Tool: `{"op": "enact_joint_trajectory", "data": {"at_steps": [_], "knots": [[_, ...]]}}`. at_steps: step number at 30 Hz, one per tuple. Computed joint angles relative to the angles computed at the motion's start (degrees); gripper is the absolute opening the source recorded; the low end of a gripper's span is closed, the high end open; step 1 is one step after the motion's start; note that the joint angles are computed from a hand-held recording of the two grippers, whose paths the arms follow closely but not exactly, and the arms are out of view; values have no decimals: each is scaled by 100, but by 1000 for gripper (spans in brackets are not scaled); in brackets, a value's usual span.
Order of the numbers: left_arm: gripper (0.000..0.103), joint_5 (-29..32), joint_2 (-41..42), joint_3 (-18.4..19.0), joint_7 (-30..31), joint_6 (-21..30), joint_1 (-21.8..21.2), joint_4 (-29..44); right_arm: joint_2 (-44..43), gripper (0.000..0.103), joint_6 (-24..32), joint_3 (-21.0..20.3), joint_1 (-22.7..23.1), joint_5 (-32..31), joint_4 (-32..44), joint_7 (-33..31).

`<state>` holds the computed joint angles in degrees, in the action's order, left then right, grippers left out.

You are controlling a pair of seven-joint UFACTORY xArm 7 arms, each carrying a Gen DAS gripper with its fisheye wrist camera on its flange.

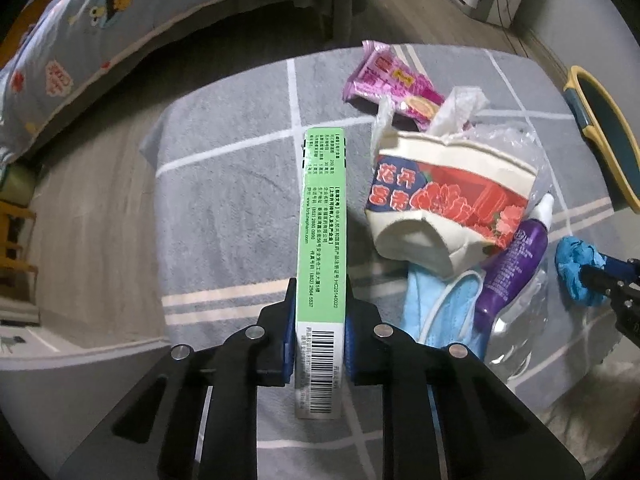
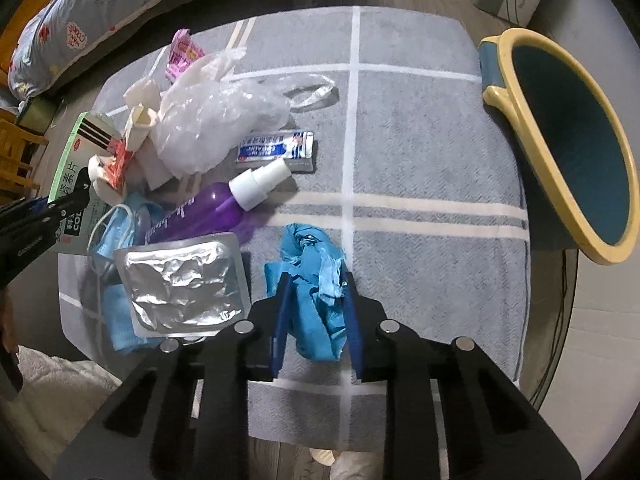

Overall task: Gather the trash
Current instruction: 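Grasp the blue glove with the right gripper while the left grasps the green box, then carry glove and green box over the bin and release both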

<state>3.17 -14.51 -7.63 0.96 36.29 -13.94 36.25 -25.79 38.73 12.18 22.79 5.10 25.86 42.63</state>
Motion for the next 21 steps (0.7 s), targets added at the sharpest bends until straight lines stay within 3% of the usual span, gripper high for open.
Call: {"op": "enact_joint_trajectory", "data": {"at_steps": [8,21], "knots": [[19,46,-230,2,-215,-227,65,-30,-265,18,2,-55,-226,-195,75,6],[20,-394,-655,138,30,-852,-87,-12,-1268,18,45,-192,-800,-539,103,1]]}}
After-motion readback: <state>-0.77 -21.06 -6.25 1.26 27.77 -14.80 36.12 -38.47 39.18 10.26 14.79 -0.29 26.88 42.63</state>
